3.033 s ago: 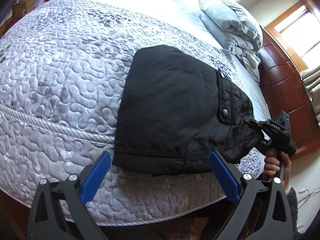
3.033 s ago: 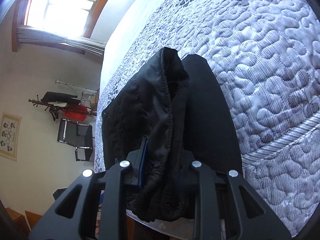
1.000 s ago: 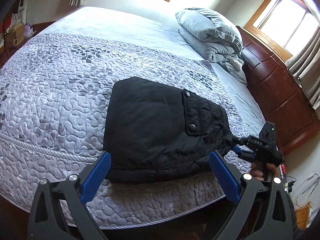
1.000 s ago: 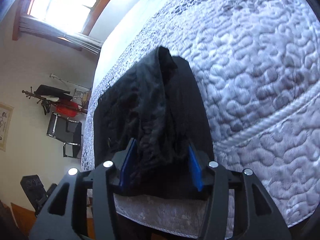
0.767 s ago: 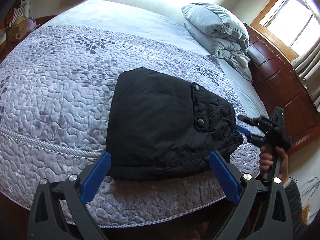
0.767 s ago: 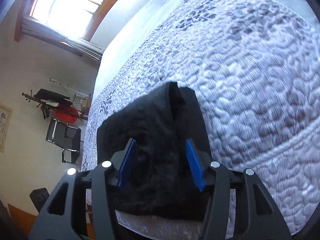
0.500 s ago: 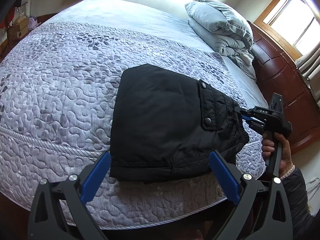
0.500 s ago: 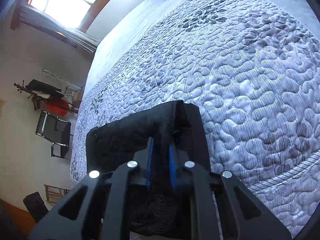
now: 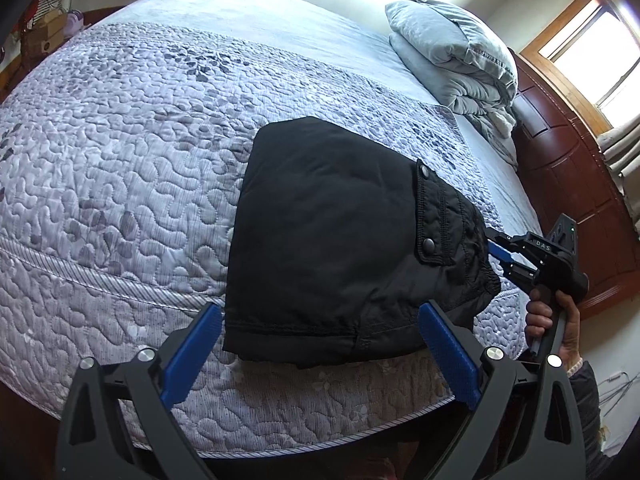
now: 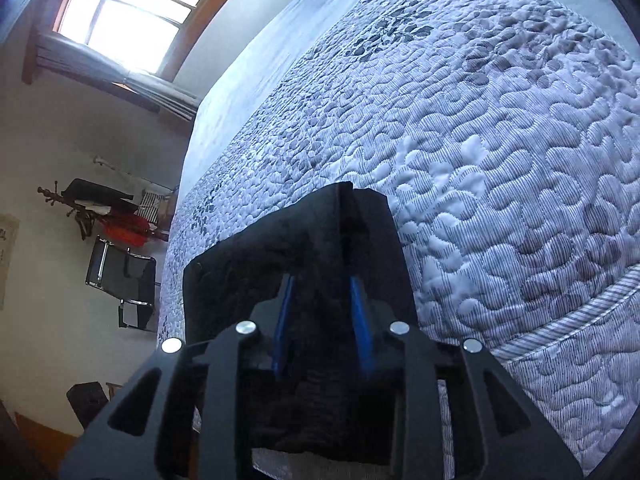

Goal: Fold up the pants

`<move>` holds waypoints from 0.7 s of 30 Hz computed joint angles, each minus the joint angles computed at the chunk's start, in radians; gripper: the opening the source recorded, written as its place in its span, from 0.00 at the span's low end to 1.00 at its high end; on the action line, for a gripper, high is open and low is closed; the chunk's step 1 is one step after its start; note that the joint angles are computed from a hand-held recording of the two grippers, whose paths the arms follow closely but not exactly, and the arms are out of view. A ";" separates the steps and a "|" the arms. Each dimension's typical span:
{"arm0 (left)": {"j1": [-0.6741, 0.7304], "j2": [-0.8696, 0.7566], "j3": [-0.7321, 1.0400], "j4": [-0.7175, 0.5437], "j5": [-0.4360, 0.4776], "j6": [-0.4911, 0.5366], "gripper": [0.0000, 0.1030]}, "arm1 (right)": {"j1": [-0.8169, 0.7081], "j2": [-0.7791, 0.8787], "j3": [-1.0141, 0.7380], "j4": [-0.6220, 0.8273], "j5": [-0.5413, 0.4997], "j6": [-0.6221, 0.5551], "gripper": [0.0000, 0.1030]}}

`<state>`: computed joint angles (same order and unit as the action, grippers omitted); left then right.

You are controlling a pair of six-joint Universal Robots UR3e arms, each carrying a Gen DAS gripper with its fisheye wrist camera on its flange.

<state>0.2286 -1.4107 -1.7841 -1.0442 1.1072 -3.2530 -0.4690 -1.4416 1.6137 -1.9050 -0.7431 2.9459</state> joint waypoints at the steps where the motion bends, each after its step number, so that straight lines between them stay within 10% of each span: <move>1: 0.010 0.005 -0.004 -0.005 -0.015 0.007 0.96 | -0.013 -0.026 0.017 0.021 0.009 -0.020 0.44; 11: 0.249 -0.005 -0.047 -0.234 -0.354 0.143 0.96 | -0.173 -0.233 0.120 0.322 0.071 -0.260 0.68; 21: 0.329 -0.161 -0.002 -0.394 -0.455 0.286 0.96 | -0.292 -0.317 0.235 0.470 0.068 -0.389 0.74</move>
<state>0.5581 -1.5716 -1.7861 -1.4385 0.6522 -2.9667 -0.7606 -1.7586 1.8490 -1.4354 -0.6752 2.5564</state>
